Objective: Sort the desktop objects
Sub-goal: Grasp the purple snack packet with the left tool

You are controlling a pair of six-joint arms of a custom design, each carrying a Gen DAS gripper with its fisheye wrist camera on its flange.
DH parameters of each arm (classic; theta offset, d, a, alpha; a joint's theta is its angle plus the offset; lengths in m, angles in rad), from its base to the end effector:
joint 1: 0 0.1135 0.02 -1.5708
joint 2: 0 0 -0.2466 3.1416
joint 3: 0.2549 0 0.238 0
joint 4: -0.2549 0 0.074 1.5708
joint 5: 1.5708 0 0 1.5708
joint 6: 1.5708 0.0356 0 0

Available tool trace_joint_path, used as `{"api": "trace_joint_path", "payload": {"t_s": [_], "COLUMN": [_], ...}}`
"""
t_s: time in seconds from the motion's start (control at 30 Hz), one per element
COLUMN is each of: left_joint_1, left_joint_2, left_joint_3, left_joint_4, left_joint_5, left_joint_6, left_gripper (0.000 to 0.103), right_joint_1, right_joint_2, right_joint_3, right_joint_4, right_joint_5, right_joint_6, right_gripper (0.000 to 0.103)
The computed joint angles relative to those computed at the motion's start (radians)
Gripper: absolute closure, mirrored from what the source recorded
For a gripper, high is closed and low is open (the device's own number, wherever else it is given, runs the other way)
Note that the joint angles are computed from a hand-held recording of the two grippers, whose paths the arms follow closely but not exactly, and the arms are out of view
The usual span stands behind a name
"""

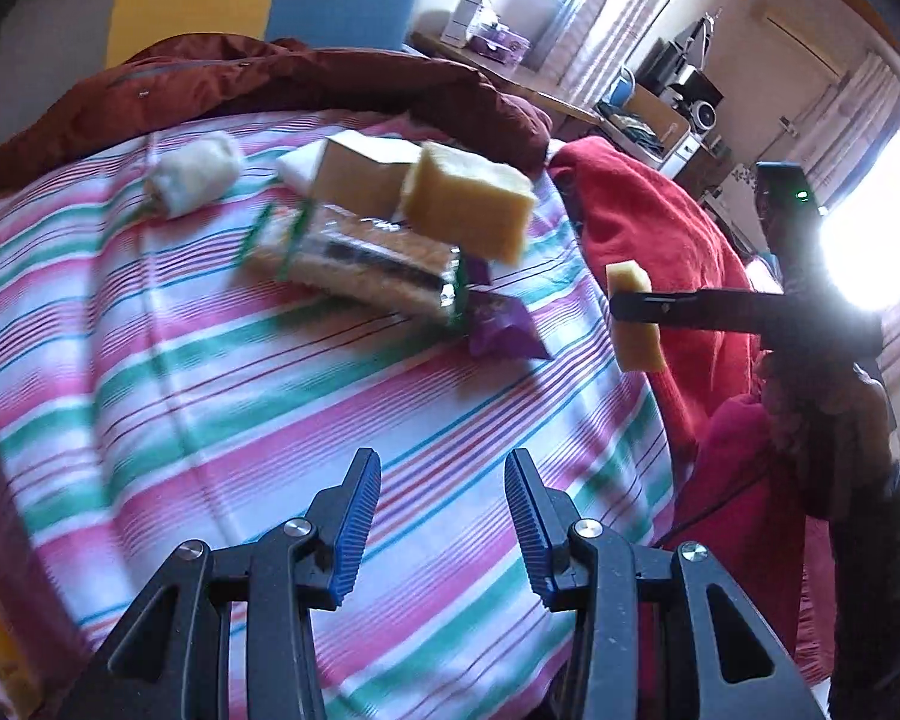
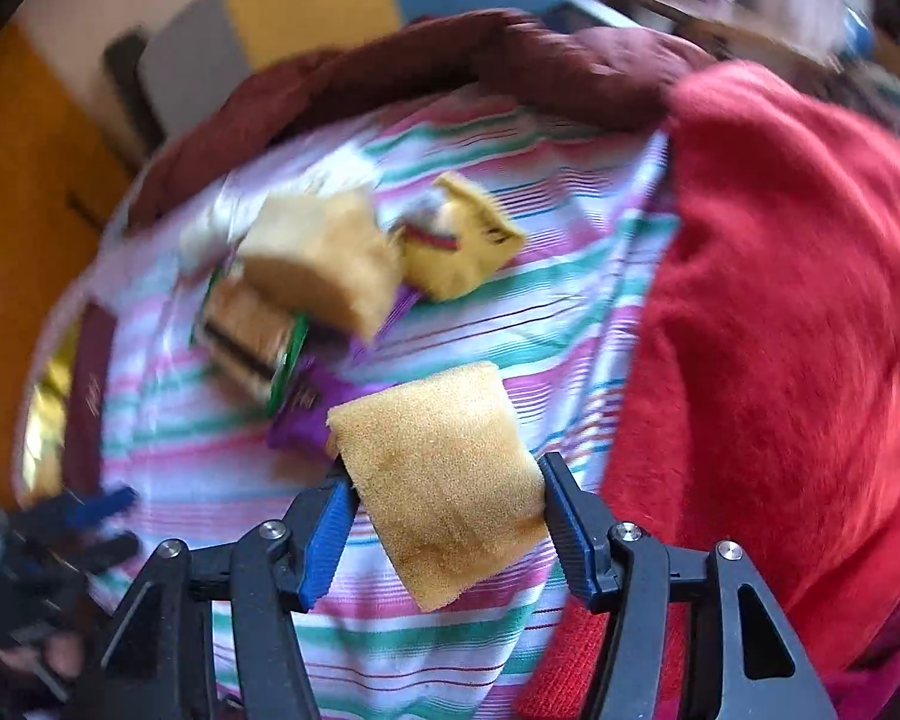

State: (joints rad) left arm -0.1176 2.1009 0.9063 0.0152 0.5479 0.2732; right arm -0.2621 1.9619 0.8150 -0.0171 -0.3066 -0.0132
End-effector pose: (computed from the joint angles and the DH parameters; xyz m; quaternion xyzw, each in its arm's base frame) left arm 0.3205 -0.0565 0.0376 0.2350 0.9161 -0.2500 0.2073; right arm 0.2985 -0.0689 0.0571 0.0895 0.9642 0.1207 0.2183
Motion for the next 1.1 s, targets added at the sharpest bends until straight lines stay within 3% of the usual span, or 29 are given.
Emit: {"api": "trace_joint_path", "payload": {"t_s": [0.13, 0.3, 0.43, 0.67, 0.97, 1.1], "left_joint_1": [-0.086, -0.157, -0.199, -0.241, -0.293, -0.308], "left_joint_2": [0.054, 0.149, 0.206, 0.279, 0.327, 0.325], "left_joint_3": [0.052, 0.187, 0.267, 0.382, 0.449, 0.429], "left_joint_4": [0.060, 0.009, -0.012, -0.049, -0.062, -0.018], "left_joint_5": [-0.016, -0.037, -0.072, -0.122, -0.222, -0.260], "left_joint_6": [-0.050, -0.111, -0.144, -0.202, -0.190, -0.178], "left_gripper": [0.059, 0.054, 0.032, 0.032, 0.034, 0.052], "right_joint_1": [-0.026, -0.052, -0.067, -0.073, -0.095, -0.098], "right_joint_2": [-0.025, -0.005, -0.004, 0.006, -0.003, 0.002], "right_joint_3": [-0.023, -0.007, -0.014, -0.014, -0.033, -0.027], "right_joint_4": [0.027, 0.049, 0.065, 0.087, 0.122, 0.115], "right_joint_5": [-0.042, -0.097, -0.138, -0.176, -0.217, -0.226], "right_joint_6": [0.046, 0.067, 0.068, 0.066, 0.081, 0.077], "right_gripper": [0.043, 0.043, 0.043, 0.043, 0.043, 0.043]}}
